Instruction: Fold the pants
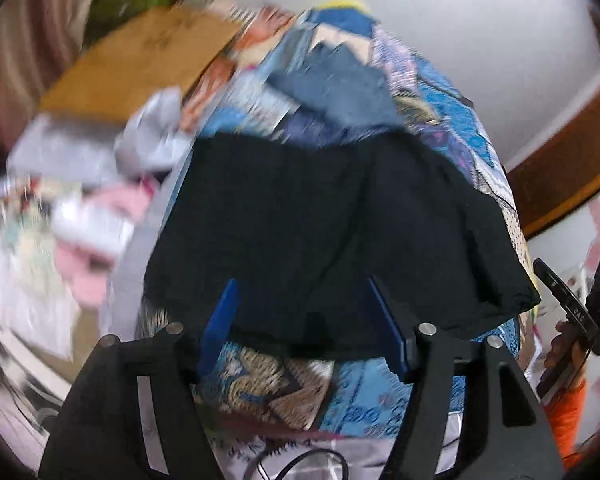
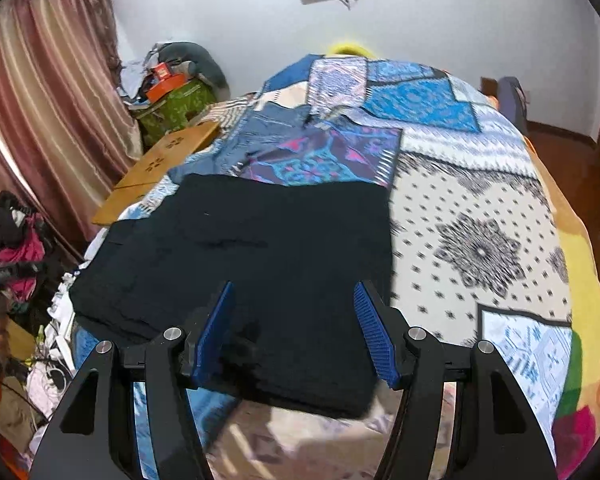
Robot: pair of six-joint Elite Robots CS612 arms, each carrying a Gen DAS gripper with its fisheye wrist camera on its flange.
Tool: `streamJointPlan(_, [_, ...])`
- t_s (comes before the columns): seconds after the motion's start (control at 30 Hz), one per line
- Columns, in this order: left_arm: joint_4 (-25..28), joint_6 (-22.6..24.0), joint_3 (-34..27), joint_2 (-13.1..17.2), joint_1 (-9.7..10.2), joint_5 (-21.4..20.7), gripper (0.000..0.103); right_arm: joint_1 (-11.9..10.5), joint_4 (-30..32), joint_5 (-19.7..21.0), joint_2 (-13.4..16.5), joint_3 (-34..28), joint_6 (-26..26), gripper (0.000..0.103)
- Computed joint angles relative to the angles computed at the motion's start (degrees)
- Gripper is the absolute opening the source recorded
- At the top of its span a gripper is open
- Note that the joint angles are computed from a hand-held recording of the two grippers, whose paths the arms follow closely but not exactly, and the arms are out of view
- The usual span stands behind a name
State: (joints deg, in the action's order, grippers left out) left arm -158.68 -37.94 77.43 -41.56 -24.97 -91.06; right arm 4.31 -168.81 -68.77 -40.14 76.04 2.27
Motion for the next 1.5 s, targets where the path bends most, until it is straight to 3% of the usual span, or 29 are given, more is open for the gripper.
streamJointPlan(0.3, [-4.05, -10.75, 3.33, 1.4, 1.77, -7.28, 0.065, 1.91, 3.63, -1.36, 1.23, -2.92, -3.67, 0.058])
streamJointPlan(0.53, [-9.77, -15.29, 2.52, 3.3, 2.39, -8.83, 0.069, 2.54, 7.9, -2.74, 2.19, -4.5, -5.73, 0.058])
streamJointPlan(0.8, [-4.89, -10.44, -1.82, 4.97, 1.97, -4.22, 0.068, 2.63, 8.13, -2.5, 2.41, -4.54, -5.97, 0.06])
streamJointPlan(0.97, [-3.32, -8.76, -3.99, 6.25, 2.03, -1.46, 0.044, 2.62, 7.93, -2.06, 2.5, -4.54, -5.75, 0.06])
streamJointPlan(1.07, [-4.23, -9.25, -4.47, 6.76, 2.51, -2.45, 0.038, 2.58, 7.78, -1.78, 2.61, -4.6, -5.63, 0.061])
streamJointPlan(1.23, [-1.78, -7.63, -3.53, 5.47, 3.42, -7.0, 0.039, 2.61, 8.01, -1.8, 2.62, -4.73, -5.77, 0.061])
streamJointPlan(1.33, [-0.61, -4.41, -1.22, 3.18, 3.72, -7.0, 0.042, 2.63, 7.88, -1.72, 2.62, -4.7, -5.78, 0.061])
streamJointPlan(1.47, [4.36, 0.94, 1.82, -1.11, 2.58, 4.65, 0.042, 2.58, 7.74, -1.67, 2.71, -4.76, -5.88, 0.061])
streamJointPlan(1.5, [4.18, 1.6, 2.39, -1.69, 2.71, 5.11, 0.042, 2.56, 7.66, -1.65, 2.71, -4.73, -5.87, 0.061])
